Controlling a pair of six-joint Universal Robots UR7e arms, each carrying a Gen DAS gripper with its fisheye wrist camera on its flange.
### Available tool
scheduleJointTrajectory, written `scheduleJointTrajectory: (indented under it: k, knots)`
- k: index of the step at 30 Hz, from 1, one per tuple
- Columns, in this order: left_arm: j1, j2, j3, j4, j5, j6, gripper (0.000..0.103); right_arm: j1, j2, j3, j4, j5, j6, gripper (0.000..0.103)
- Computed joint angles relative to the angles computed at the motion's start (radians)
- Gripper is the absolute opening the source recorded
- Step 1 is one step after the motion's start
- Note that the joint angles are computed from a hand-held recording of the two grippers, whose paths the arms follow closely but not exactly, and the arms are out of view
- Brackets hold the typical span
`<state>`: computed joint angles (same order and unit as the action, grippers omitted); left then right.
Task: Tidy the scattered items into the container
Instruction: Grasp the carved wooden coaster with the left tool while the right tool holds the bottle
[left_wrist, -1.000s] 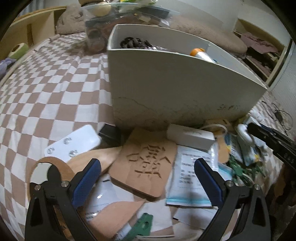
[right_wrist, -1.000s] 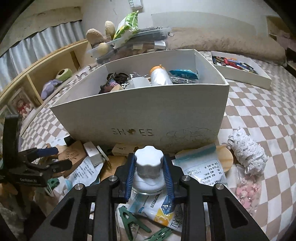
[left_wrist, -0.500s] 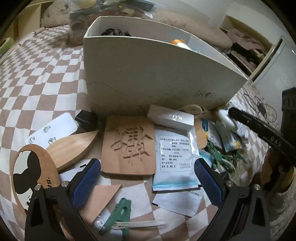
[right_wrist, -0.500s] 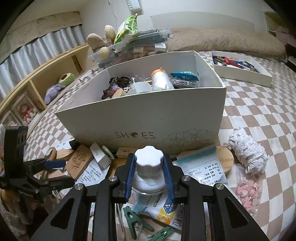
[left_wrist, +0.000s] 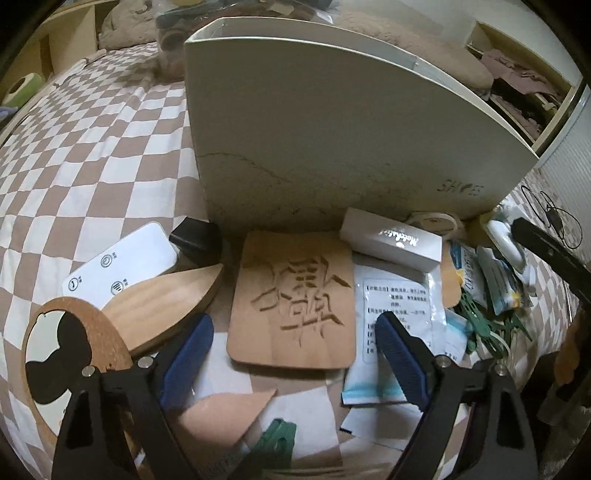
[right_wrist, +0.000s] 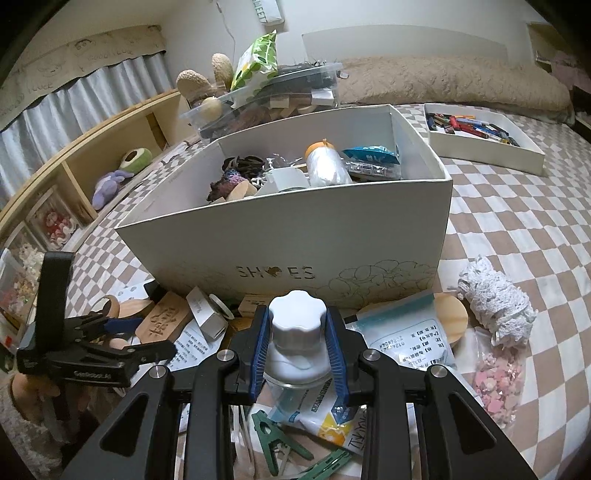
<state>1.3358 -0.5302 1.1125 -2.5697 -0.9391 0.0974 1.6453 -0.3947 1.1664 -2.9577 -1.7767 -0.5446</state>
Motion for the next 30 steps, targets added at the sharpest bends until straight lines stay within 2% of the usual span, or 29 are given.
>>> scheduleJointTrajectory:
  k: [5,7,9,18,20,22,27,30]
  knots:
    - [-0.003,0.019,-0.018,-0.02,0.011,0.02,0.087,0.0,-0.003,0.006,-0.007,0.003,-0.001,0.031]
    - [-0.003,0.025,-0.024,-0.044,0.016,0.023,0.07,0.001,-0.003,0.006,-0.007,0.002,0.002,0.031]
    - [0.0,0.028,-0.032,-0.045,0.009,0.02,0.065,0.001,-0.003,0.005,-0.007,0.003,0.004,0.031]
    - [-0.015,0.054,-0.041,-0.073,0.061,0.065,0.065,0.001,-0.004,0.005,-0.004,0.001,0.002,0.031]
    - [-0.01,0.024,0.024,-0.115,0.072,0.082,0.066,0.001,-0.004,0.007,-0.004,0.0,0.0,0.031]
    - [-0.013,0.029,0.022,-0.121,0.086,0.09,0.066,0.001,-0.003,0.007,-0.006,-0.002,-0.003,0.031]
    - [-0.025,0.067,0.002,-0.139,0.163,0.138,0.065,0.001,-0.004,0.012,-0.011,-0.006,-0.007,0.031]
    - [-0.024,0.063,0.009,-0.149,0.152,0.133,0.064,0.001,-0.004,0.012,-0.01,-0.004,-0.003,0.031]
